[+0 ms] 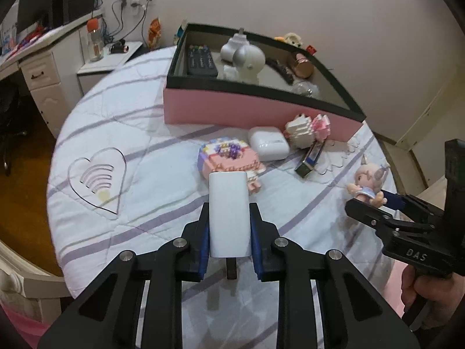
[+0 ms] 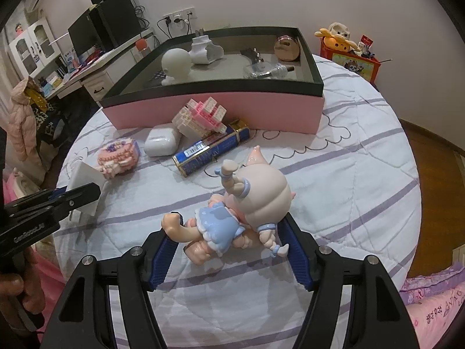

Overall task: Organize rigid objects
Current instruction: 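Carry the charger and doll into the pink box and open both tools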

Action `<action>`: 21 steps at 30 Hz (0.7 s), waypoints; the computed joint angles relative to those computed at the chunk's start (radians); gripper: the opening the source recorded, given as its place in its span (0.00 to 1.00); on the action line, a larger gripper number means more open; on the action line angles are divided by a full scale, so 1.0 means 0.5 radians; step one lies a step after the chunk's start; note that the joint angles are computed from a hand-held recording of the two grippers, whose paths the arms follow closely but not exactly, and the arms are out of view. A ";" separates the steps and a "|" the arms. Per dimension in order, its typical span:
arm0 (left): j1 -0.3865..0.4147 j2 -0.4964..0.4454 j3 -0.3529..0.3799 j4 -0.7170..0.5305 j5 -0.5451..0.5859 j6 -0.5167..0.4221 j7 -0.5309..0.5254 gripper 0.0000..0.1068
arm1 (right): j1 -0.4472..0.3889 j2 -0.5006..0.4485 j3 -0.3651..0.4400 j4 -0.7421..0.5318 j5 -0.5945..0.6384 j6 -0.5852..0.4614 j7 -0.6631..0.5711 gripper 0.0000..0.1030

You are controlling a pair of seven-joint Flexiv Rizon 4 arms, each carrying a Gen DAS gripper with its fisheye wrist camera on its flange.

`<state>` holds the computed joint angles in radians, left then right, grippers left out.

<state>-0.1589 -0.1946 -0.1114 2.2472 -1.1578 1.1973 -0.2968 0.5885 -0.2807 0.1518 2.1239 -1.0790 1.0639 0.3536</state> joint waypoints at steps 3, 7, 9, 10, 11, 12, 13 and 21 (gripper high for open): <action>0.016 0.047 0.019 0.003 0.006 -0.046 0.007 0.22 | -0.008 0.013 -0.007 -0.001 -0.032 0.030 0.009 0.67; 0.032 0.114 0.049 -0.025 -0.018 -0.132 0.027 0.22 | -0.023 0.042 -0.006 -0.018 -0.052 0.028 -0.025 0.67; 0.026 0.125 0.051 -0.064 -0.047 -0.145 0.059 0.22 | -0.040 0.059 -0.009 -0.040 -0.062 0.023 -0.072 0.67; 0.021 0.121 0.048 -0.089 -0.067 -0.141 0.077 0.22 | -0.044 0.068 -0.008 -0.064 -0.053 -0.014 -0.119 0.67; 0.020 0.104 0.043 -0.141 -0.076 -0.153 0.078 0.22 | -0.048 0.073 -0.007 -0.090 -0.041 -0.048 -0.162 0.67; 0.016 0.086 0.035 -0.180 -0.087 -0.155 0.076 0.22 | -0.056 0.081 -0.010 -0.116 -0.041 -0.072 -0.203 0.67; 0.015 0.065 0.028 -0.222 -0.097 -0.153 0.080 0.22 | -0.067 0.085 -0.016 -0.144 -0.047 -0.081 -0.242 0.67; 0.054 -0.322 -0.058 -0.718 0.277 -0.130 -0.335 0.22 | -0.164 -0.055 -0.096 -0.455 0.057 -0.048 -0.604 0.67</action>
<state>-0.1316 -0.3556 -0.1405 1.8881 -1.0195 1.1321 -0.4645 0.5063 -0.3083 0.1039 1.8963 -1.0506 1.0400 0.0517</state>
